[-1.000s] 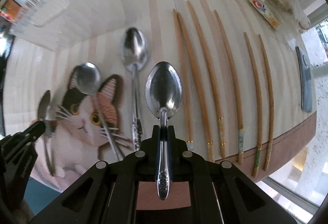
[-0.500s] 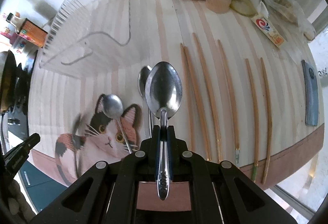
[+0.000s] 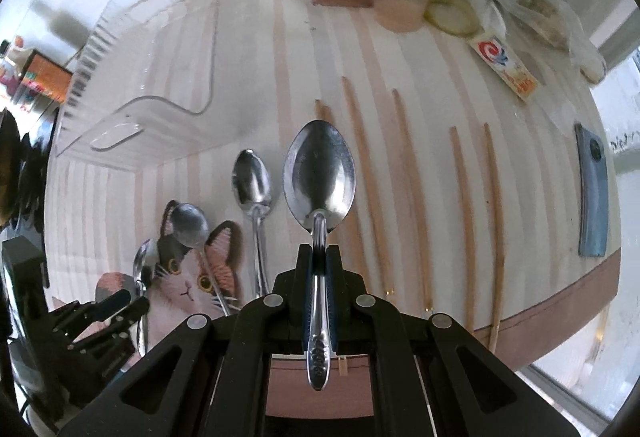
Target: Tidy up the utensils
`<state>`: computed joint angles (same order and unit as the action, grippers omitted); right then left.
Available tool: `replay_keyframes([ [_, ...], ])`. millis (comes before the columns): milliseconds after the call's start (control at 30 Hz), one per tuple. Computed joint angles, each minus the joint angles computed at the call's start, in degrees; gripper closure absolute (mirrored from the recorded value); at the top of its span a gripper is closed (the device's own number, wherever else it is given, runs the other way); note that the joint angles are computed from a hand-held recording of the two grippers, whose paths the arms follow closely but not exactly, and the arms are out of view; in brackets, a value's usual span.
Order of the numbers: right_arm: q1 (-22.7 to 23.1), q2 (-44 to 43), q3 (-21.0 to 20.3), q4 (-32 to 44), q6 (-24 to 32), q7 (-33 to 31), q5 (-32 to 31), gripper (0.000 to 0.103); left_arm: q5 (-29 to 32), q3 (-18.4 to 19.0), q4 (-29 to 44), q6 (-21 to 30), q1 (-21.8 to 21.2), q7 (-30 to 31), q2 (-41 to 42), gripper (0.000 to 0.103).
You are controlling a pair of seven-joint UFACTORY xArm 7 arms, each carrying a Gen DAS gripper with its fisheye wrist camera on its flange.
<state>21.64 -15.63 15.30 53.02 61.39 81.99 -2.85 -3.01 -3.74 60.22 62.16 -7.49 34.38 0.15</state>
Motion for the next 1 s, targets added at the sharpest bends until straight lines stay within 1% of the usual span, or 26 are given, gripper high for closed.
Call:
replay_keyframes([
  [133,0.13,0.27,-0.16,-0.08,0.15,-0.49,0.59,0.096,0.96,-0.38,-2.76,-3.85,-0.53,1.11,-1.67,0.077],
  [167,0.13,0.24,-0.22,-0.24,0.07,-0.52,0.70,0.096,0.68,-0.52,-3.43,-4.62,-0.74,0.98,-2.26,0.088],
  [200,0.06,0.45,-0.28,-0.32,-0.20,-0.51,0.73,0.096,0.60,-1.28,-4.16,-5.79,-1.52,-0.62,-2.61,0.095],
  [233,0.08,0.47,-0.29,-0.43,-0.42,-0.41,0.85,0.096,-0.15,-1.18,-3.99,-5.37,-1.67,-0.51,-2.59,0.099],
  [267,0.09,0.54,-0.29,-0.42,-0.55,-0.36,0.90,0.096,-0.08,-1.21,-4.14,-5.41,-1.83,-1.08,-2.95,0.099],
  [333,0.15,0.82,-0.08,-0.29,-0.59,-0.18,0.49,0.096,0.61,-1.09,-4.81,-7.16,-1.93,-1.39,-3.89,0.100],
  [533,0.40,0.19,0.51,0.62,0.21,1.20,-0.90,0.096,-0.20,0.17,-5.18,-10.08,-1.06,-1.37,-7.95,0.100],
  [667,0.36,-0.55,0.85,1.75,0.78,1.69,-2.09,0.096,-2.51,1.12,-1.98,-8.06,-0.34,-2.09,-8.82,0.100],
  [733,0.27,-0.76,0.99,2.57,0.90,1.76,-2.67,0.096,-4.42,1.76,0.64,-5.61,0.22,-2.98,-9.13,0.100],
  [800,0.06,-0.73,1.11,4.04,1.03,1.61,-3.61,0.096,-6.84,2.38,2.89,-3.85,0.65,-3.43,-9.73,0.102],
  [900,-0.68,-0.49,0.83,6.70,0.11,0.77,-5.27,0.096,-10.98,2.57,9.41,-0.40,0.76,-5.15,-8.32,0.102],
  [933,-1.02,-0.17,0.57,7.52,-0.49,0.23,-5.70,0.096,-12.89,2.61,12.80,1.67,0.70,-6.17,-6.73,0.102],
  [1000,-1.92,1.12,-0.11,9.92,-2.12,-1.17,-6.78,0.096,-15.50,2.28,18.09,3.96,0.67,-7.30,-3.77,0.102],
])
